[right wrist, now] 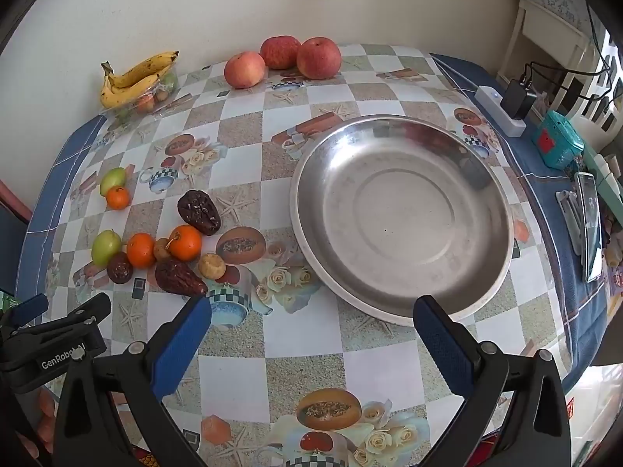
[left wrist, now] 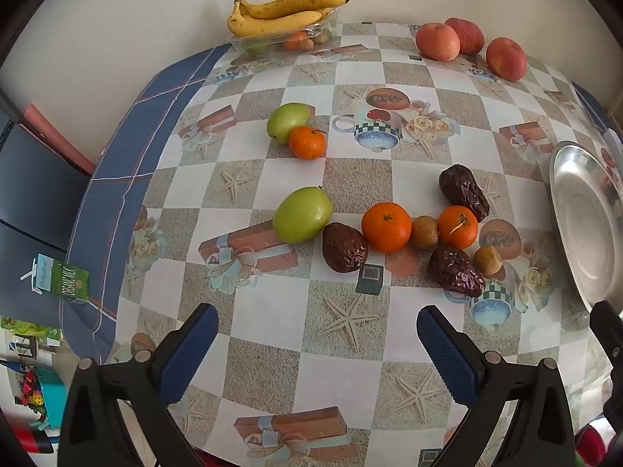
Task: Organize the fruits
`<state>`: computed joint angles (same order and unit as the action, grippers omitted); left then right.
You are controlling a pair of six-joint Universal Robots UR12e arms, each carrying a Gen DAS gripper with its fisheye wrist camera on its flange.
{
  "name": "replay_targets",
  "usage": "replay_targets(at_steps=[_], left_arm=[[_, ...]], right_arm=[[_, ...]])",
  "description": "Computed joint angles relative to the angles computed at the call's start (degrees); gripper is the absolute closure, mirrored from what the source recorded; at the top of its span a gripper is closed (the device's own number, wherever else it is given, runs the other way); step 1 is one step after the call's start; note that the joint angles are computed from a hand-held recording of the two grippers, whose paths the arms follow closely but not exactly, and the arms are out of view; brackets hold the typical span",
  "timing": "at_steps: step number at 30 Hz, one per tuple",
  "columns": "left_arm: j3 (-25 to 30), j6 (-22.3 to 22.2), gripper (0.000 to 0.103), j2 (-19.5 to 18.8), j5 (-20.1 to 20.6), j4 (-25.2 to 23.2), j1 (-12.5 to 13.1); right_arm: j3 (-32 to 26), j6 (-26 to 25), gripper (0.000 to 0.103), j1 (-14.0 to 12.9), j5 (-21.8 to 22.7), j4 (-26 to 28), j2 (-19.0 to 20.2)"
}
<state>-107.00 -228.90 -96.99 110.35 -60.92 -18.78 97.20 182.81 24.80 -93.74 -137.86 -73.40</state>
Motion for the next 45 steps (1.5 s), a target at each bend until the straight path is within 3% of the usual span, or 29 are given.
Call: replay_targets(at_steps=[45], left_arm=[[0.0, 0.0, 0.0, 0.0, 0.0, 0.0, 0.0]], right_arm=[[-0.1, -2.1, 0.0, 0.2, 1.4, 0.8, 0.1]])
